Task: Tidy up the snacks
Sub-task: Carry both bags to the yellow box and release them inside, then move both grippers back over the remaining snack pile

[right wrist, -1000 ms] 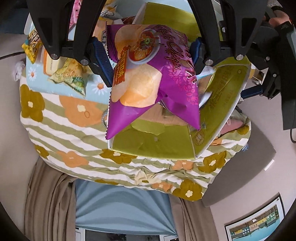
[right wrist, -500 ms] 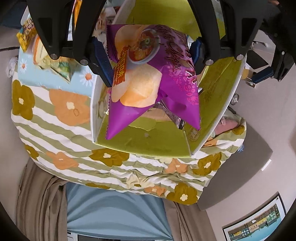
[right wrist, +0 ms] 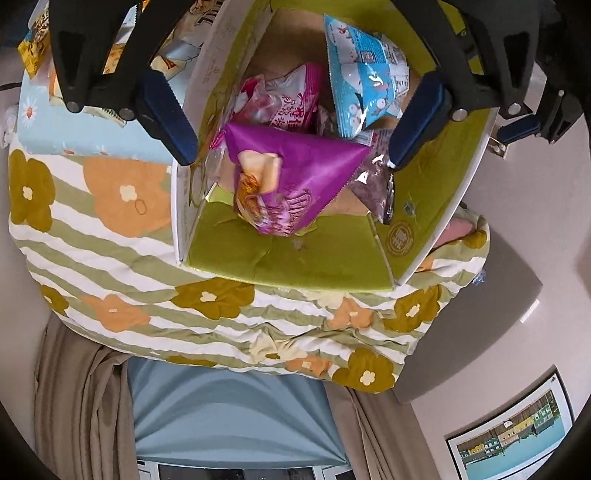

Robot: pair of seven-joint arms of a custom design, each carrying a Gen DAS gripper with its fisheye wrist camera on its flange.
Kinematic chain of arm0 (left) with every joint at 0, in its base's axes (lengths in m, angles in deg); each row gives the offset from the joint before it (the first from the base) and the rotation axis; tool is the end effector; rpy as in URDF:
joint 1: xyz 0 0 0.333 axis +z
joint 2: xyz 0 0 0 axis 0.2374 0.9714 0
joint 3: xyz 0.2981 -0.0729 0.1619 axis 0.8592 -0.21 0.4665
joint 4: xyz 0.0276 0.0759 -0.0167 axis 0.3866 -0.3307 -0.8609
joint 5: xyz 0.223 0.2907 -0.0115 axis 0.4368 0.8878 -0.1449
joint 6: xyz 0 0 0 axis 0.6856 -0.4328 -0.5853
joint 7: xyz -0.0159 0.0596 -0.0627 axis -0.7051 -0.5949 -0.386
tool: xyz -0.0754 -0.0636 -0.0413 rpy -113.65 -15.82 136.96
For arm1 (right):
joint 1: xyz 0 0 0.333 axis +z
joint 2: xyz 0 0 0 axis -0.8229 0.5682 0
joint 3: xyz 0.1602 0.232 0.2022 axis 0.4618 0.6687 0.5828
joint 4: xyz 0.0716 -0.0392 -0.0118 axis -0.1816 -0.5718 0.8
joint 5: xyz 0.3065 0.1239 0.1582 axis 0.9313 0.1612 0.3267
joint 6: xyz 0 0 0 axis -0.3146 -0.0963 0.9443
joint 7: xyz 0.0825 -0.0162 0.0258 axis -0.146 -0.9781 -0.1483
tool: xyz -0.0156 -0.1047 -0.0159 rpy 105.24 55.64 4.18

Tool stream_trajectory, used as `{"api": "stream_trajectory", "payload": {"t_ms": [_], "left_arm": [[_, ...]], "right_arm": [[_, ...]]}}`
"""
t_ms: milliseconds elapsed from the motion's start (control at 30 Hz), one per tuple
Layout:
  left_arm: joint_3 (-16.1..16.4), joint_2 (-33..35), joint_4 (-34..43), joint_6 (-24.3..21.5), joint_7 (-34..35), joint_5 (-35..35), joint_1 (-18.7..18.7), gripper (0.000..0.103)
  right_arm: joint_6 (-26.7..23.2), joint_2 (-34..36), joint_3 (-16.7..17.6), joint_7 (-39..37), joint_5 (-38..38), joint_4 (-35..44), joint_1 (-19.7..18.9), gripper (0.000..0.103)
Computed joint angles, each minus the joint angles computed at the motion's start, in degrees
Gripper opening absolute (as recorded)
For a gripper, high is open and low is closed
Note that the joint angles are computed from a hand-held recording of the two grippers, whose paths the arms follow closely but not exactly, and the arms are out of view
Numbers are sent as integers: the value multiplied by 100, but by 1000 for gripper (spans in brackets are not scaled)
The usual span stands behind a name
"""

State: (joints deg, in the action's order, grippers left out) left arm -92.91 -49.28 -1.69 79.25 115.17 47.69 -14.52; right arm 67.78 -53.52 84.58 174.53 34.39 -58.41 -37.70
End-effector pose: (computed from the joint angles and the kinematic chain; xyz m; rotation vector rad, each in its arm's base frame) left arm 0.4879 -0.4169 0.6254 -1.8091 2.0814 -0.4947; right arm 0.5433 0.2236 0.6454 -1.9426 1.6518 -0.3041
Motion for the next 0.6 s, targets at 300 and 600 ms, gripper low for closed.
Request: {"api": "stream_trajectory", "payload": {"t_ms": [300, 600], "left_arm": [[-1, -154, 54, -22, -67, 214, -48, 103], [-95, -345, 179, 102, -89, 600, -199, 103]], "right_arm": [[-59, -255, 15, -35, 19, -75, -33, 103], [61, -935, 136, 237, -114, -419, -120, 103]]}}
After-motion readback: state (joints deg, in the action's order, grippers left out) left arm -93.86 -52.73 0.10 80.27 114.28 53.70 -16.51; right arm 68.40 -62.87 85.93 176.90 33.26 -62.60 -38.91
